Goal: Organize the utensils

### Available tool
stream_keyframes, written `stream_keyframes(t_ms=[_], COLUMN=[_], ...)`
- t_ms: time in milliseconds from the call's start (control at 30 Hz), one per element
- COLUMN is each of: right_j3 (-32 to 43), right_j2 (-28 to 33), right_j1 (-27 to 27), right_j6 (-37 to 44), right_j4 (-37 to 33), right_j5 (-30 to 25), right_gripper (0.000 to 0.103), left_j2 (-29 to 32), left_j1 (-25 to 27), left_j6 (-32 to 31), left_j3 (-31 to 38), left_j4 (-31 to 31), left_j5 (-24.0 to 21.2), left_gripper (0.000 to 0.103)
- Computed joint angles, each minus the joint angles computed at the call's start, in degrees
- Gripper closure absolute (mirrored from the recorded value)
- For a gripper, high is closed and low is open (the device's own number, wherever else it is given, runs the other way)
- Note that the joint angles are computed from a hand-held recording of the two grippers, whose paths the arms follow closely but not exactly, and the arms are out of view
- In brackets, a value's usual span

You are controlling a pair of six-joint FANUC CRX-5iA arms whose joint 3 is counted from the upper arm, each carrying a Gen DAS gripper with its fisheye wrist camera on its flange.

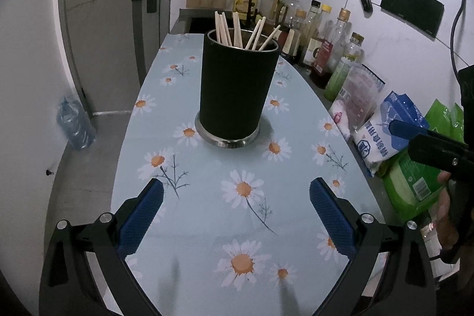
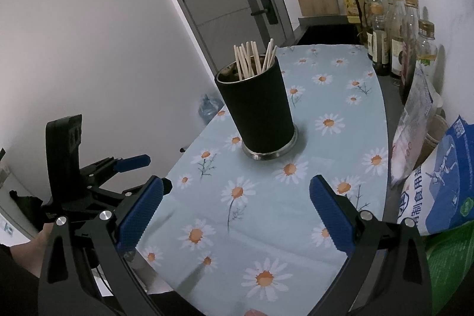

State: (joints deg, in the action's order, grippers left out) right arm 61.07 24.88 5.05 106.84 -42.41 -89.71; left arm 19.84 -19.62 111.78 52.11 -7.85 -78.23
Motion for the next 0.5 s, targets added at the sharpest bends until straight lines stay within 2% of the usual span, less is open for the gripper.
stream_keyframes(t_ms=[500], right_j3=[0.34], right_j2=[0.6], right_j1=[0.89], right_j6=[-0.51], right_j4=[2.23], right_j5=[-0.67], right_gripper=[0.005], left_j2=[0.52], left_j1=[0.21], left_j6=[0.18], left_j3=[-0.02], left_j4=[0.93], left_j5=[-0.92], left_gripper=[0.007])
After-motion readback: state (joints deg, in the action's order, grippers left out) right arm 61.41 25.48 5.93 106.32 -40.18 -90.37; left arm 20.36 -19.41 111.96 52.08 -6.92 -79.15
